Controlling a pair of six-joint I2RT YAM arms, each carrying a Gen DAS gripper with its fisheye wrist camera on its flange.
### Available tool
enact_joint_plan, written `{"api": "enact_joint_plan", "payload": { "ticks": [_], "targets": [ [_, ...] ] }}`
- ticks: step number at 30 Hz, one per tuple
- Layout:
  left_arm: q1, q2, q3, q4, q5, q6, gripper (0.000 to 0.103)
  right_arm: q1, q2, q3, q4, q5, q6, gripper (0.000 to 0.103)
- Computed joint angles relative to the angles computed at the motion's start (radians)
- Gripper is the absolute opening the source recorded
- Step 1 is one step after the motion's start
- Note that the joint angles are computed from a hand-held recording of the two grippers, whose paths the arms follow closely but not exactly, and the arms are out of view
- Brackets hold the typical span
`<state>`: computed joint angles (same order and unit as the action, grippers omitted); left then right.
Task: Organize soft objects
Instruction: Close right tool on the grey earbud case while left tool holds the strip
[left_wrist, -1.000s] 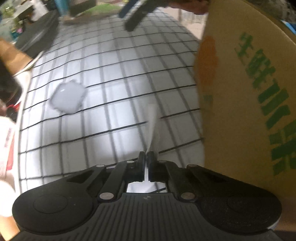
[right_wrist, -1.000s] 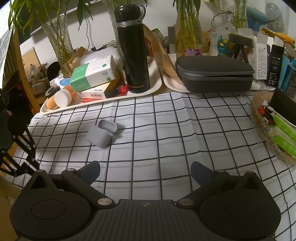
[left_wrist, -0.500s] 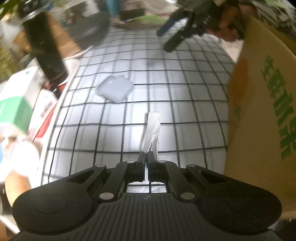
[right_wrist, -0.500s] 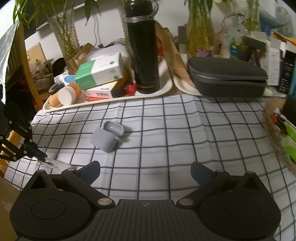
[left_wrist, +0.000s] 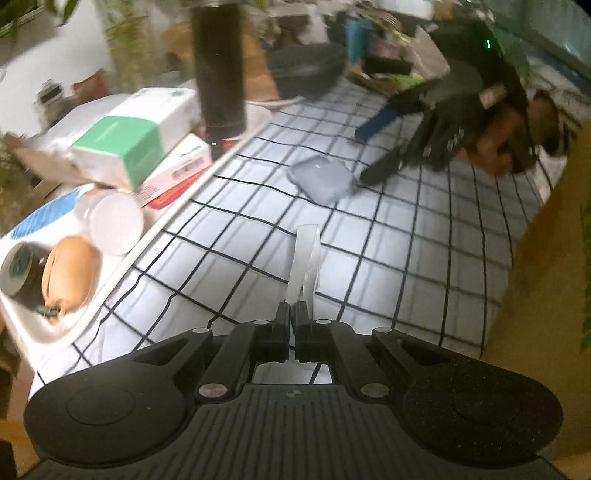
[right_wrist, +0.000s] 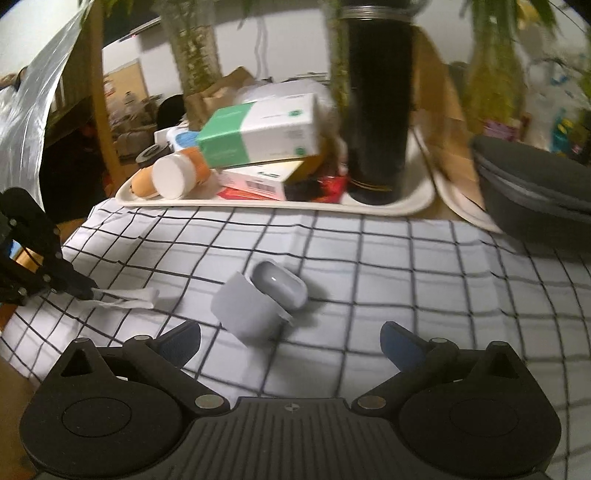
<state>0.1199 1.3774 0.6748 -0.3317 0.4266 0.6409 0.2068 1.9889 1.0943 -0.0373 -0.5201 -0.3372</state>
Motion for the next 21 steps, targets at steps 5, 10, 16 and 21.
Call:
{"api": "enact_joint_plan", "payload": {
  "ticks": [5,10,16,21],
  "targets": [
    [0.007,-0.035,-0.021,0.025,0.002,-0.050,0.003,0.058,0.041,0.023,0.027,0.041,-0.039,0.084],
    [0.016,-0.038,-0.018,0.032,0.013,-0.084,0.003,0.098,0.047,0.015,0.043,0.085,-0.092,0.054],
    [0.009,-0.061,-0.021,0.030,0.002,-0.109,0.003,0.098,0.014,-0.013,0.041,0.120,-0.123,0.041],
    [0.018,-0.100,-0.011,0.000,0.016,-0.137,0.003,0.078,-0.034,-0.040,0.012,0.099,-0.133,0.040]
  ]
}}
